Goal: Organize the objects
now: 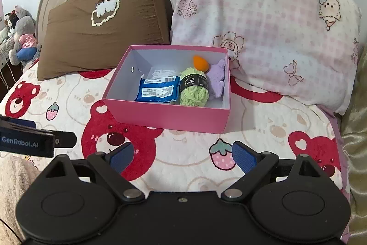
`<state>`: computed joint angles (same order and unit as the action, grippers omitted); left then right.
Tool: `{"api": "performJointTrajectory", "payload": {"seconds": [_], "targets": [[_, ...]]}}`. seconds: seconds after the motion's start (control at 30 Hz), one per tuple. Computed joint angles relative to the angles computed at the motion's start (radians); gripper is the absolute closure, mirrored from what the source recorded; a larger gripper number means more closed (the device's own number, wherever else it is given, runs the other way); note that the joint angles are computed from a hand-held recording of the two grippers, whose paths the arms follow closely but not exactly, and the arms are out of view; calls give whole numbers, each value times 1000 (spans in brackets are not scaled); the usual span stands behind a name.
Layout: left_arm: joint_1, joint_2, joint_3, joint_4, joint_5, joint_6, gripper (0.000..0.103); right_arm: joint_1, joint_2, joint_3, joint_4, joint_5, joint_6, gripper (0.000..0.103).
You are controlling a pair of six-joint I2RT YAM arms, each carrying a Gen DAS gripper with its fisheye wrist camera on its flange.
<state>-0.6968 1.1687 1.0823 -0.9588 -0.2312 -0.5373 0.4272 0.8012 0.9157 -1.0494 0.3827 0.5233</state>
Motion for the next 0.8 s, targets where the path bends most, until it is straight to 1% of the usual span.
{"api": "performJointTrajectory", "payload": {"seconds": [0.13, 0.5, 0.63, 0.8], "targets": [[-11, 1, 1, -1, 0, 1, 1, -14, -14, -15, 12, -29, -11, 7], [-26, 9, 0, 3, -4, -6, 1, -1, -8, -17, 7, -28, 7, 6], [-20, 2, -8, 3, 0, -6, 1, -35, -24, -27, 19, -65, 2, 4], [-20, 1, -9, 1, -3, -2, 1, -38, -36, -38, 29, -74, -10, 4]]}}
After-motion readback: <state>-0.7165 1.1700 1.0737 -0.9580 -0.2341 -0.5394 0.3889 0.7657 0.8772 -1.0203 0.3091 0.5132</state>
